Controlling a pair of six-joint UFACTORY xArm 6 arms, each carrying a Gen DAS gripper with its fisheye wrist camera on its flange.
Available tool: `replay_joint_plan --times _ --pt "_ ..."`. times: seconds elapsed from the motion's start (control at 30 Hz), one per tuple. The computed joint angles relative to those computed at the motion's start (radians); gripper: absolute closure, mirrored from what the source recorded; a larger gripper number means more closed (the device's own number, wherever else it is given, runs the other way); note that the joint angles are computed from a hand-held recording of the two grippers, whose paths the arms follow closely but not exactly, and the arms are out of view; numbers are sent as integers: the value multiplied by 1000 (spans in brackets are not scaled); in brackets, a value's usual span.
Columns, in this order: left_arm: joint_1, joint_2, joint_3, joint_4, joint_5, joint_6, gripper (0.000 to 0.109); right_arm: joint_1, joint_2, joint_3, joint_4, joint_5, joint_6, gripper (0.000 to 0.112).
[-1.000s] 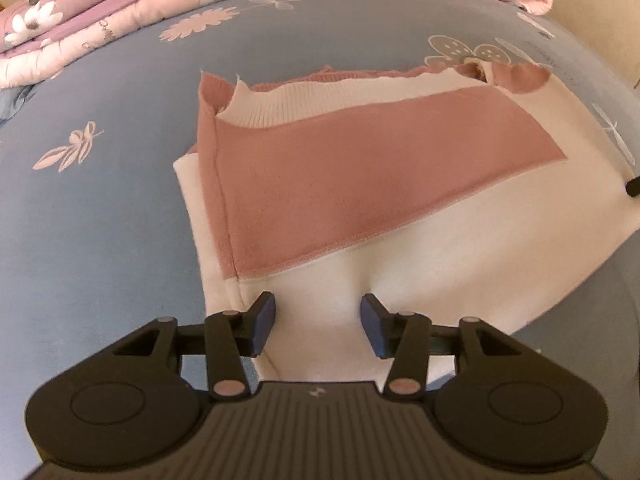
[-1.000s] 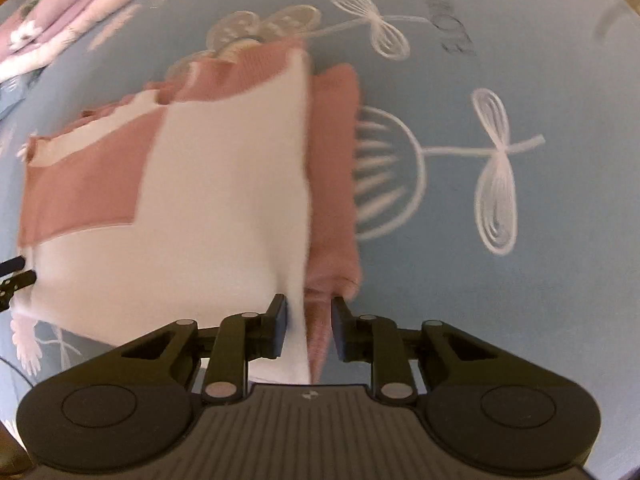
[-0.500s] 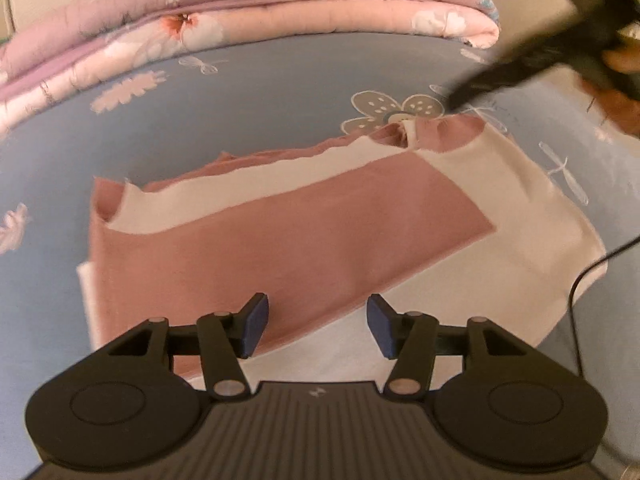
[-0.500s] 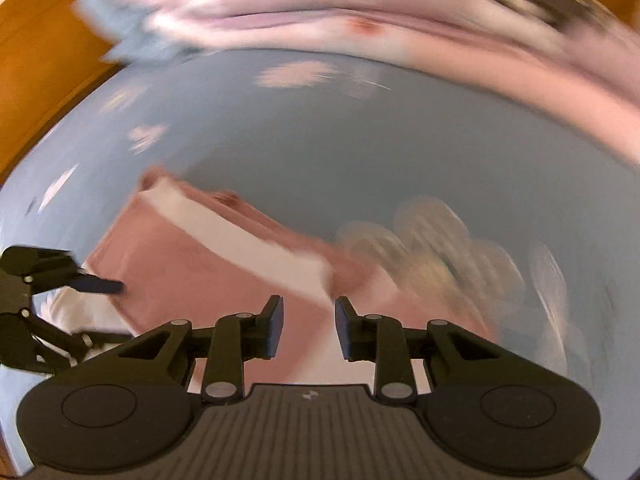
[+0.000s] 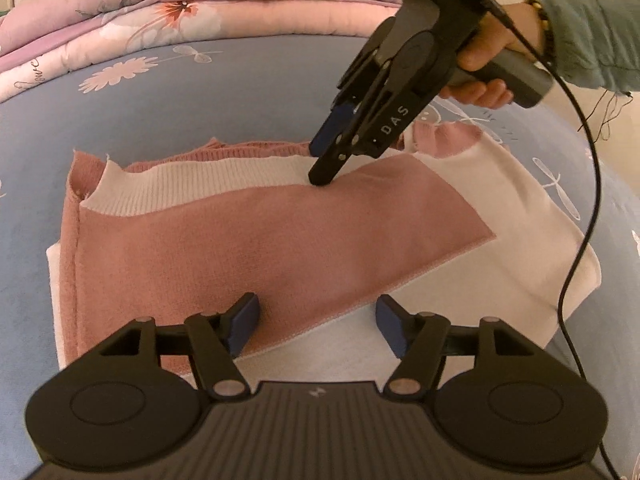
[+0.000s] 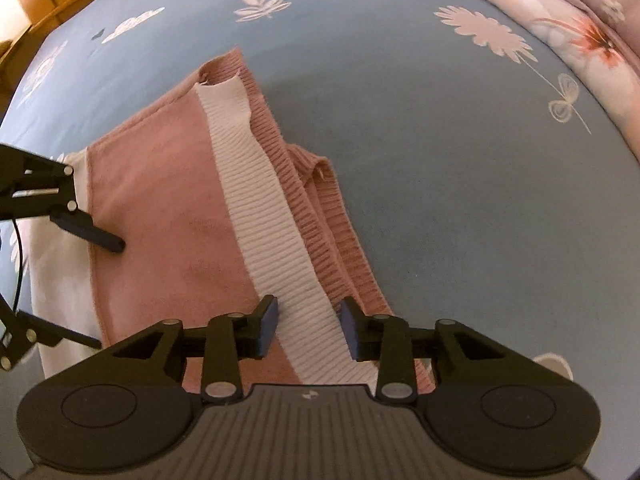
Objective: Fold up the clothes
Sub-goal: 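Lift both open grippers away from the folded sweater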
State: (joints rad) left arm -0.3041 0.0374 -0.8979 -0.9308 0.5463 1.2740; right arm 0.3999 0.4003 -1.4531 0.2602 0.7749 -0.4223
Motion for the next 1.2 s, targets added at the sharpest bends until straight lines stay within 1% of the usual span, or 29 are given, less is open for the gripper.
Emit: replay_joint_plan --times 0.07,0.13,0.17,0.2,0.23,0.33,0.4,0.47,0.5,0.57,0.63,0.73,0.77,0.83,0.9,0.93,0.97,1.0,1.07,1.17,1.2 --pt "4 2 -4 -2 11 10 41 -3 5 -11 5 17 -21 70" --pt "7 7 -9 -5 23 22 38 -8 7 -22 20 40 -54 72" --pt "6 8 -11 -3 27 24 37 -9 4 -24 24 46 -63 86" --pt "6 8 -13 0 29 24 36 -9 -1 -23 24 45 -66 95" --pt "4 8 -14 7 30 17 36 -8 -6 -22 24 44 -69 102" --pt "2 1 -18 44 36 -26 36 8 -43 16 -19 5 -60 106" --pt "4 -7 -22 56 46 -52 36 21 -65 45 -89 -44 -2 106" --pt "10 -15 -25 40 57 -56 36 19 -56 41 -114 -88 55 106" --pt "13 -16 -26 36 60 -57 35 18 -51 39 -127 -103 80 106" --pt "8 -11 -21 53 37 -66 35 22 -33 38 -151 -106 110 106" --pt "0 -3 -16 76 9 -79 36 31 -27 64 -197 -145 146 106" --pt "0 -20 -16 67 23 -71 36 37 -38 87 -247 -186 227 106" --pt "-1 -30 -13 50 28 -50 36 39 -50 99 -260 -202 261 106" --pt "-11 -46 1 7 9 12 34 41 -62 115 -280 -205 298 105" --pt "-25 -26 -3 66 -6 -30 33 45 -50 104 -300 -170 322 103" --pt "-29 -6 -10 112 -10 -80 33 47 -47 103 -324 -170 339 98" --pt "-30 5 -15 116 -14 -92 33 50 -43 89 -334 -157 350 91" --pt "-31 11 -15 81 -21 -66 32 50 -44 77 -334 -153 363 88" --pt "-32 10 -14 68 -23 -59 32 48 -69 89 -302 -205 377 86" --pt "-33 3 -12 63 -19 -65 32 60 -74 81 -138 -279 268 85" --pt "-32 -2 -10 59 -12 -70 32 69 -56 59 -90 -282 216 85"
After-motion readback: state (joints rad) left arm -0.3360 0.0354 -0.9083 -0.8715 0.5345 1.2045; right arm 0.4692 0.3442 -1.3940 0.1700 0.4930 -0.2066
